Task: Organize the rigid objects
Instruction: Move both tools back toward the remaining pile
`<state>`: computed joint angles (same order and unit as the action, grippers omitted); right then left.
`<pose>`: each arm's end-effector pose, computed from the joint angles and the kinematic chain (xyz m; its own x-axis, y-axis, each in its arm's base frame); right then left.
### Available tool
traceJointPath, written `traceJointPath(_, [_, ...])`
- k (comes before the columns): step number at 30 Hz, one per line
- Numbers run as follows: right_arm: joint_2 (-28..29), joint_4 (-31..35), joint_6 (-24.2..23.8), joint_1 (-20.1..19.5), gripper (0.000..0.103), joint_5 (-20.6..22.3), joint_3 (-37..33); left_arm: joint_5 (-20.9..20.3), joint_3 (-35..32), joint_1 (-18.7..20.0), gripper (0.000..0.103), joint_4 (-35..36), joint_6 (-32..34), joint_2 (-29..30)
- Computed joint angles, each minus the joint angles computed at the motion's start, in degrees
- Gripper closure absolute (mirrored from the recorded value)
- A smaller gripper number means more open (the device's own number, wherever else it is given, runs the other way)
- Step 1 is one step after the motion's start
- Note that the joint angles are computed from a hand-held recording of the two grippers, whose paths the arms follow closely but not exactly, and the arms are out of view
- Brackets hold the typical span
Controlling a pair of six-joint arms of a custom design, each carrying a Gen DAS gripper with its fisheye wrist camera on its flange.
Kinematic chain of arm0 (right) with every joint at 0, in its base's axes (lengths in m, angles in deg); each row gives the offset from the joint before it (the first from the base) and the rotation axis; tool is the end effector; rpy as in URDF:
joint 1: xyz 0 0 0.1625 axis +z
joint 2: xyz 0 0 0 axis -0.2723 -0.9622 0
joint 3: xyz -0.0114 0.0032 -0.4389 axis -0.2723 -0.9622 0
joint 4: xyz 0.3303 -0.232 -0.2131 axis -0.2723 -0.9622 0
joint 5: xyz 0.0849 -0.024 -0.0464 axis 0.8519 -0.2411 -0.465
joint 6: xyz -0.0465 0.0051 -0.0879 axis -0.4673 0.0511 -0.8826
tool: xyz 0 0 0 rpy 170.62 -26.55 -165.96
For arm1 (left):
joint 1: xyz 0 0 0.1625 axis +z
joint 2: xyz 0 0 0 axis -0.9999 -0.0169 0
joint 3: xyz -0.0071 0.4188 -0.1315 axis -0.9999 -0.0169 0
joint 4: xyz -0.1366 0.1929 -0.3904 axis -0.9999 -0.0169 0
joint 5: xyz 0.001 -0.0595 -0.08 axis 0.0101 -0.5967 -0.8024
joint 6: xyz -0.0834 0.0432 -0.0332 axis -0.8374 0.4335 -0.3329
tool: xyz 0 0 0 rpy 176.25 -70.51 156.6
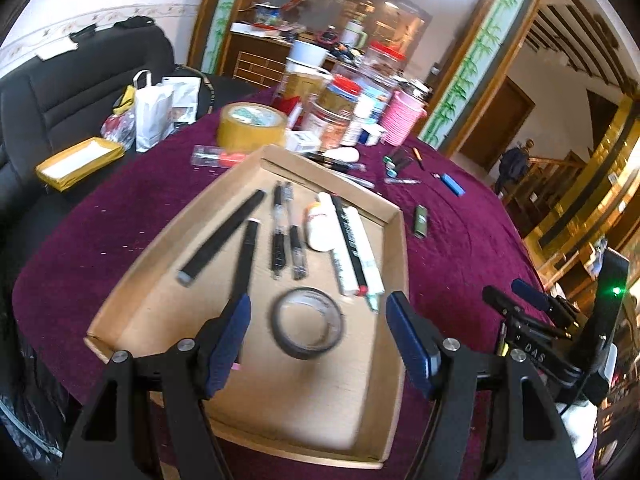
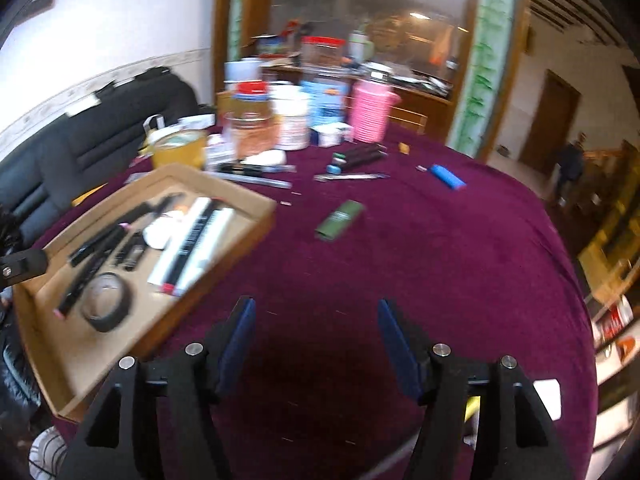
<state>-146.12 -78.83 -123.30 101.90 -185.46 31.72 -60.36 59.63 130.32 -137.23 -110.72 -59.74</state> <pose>0.0665 -0.7321 0.2658 -0.5346 -0.5611 0.6320 -0.8170 0.5344 -0.2167 -0.3241 -0.5808 0.0429 -0.8431 -0.3896 -0.3708 0.0990 0.5651 -0.8190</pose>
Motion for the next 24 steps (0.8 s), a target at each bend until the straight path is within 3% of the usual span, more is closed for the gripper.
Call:
traceJointPath(9, [-0.9,0.5,2.9,-3.9,0.035,0.8,-3.2,-3.0,-8.4,-0.4,0.033,6.5,3.3,5.4])
traceJointPath(24, [-0.7,-0.3,3.3,-7.5,0.032,3.3,-6.9,-8.4,-22.0,0.1,0.033,16.0,9.0,14.5])
